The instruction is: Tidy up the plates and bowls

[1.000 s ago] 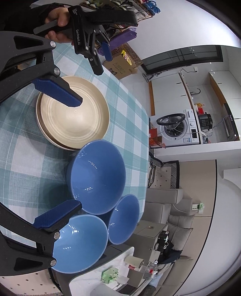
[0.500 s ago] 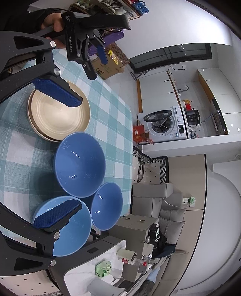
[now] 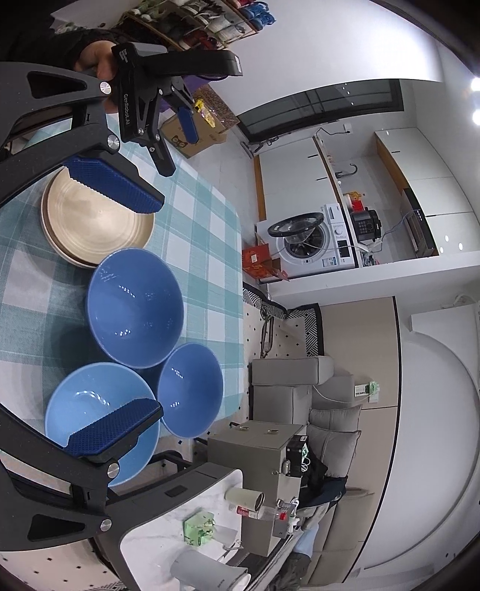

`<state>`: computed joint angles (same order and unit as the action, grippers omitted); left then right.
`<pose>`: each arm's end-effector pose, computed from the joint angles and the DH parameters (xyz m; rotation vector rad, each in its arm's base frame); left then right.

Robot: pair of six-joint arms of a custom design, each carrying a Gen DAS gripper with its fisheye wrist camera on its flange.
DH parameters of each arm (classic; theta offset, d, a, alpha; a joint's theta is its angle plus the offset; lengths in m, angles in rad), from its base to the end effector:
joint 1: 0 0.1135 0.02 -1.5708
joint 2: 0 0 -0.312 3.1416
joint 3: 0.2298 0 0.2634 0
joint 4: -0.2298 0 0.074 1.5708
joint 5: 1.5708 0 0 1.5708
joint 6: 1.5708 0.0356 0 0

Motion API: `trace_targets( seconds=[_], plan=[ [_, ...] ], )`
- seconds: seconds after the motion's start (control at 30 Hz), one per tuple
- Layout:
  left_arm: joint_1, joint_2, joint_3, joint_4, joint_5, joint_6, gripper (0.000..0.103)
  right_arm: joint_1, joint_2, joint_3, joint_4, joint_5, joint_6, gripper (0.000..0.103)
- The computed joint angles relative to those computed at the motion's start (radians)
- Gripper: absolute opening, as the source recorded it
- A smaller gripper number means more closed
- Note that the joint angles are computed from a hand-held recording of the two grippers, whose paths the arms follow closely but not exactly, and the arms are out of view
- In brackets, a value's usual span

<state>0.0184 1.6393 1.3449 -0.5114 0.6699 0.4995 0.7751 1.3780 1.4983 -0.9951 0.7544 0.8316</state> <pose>0.3751 -0.0152 0.3343 0.8223 2.0607 -0.5130 0.2112 0.1727 0.4334 0.3683 2.1328 -0.0300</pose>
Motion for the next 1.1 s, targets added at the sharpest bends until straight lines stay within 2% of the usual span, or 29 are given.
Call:
trace_targets(
  seconds=[0.37,0.6,0.87,1.1],
  plan=[
    [-0.088,0.036,0.063,0.004,-0.036,-0.046,0.103,-0.087,-0.055,-0.005,-0.027,-0.020,-0.028,0.102],
    [-0.141,0.050,0.080,0.037,-0.068,-0.064,0.103,-0.155,-0.107,-0.060,0.009,-0.036,-0.043,0.102],
    [-0.190,0.099,0.160,-0.010,-0.073,-0.092,0.103,-0.243,-0.142,-0.111,0.034,-0.084,-0.047,0.102],
    [-0.245,0.121,0.206,-0.004,-0.099,-0.121,0.103,-0.289,-0.166,-0.133,0.049,-0.112,-0.056,0.102]
  ],
)
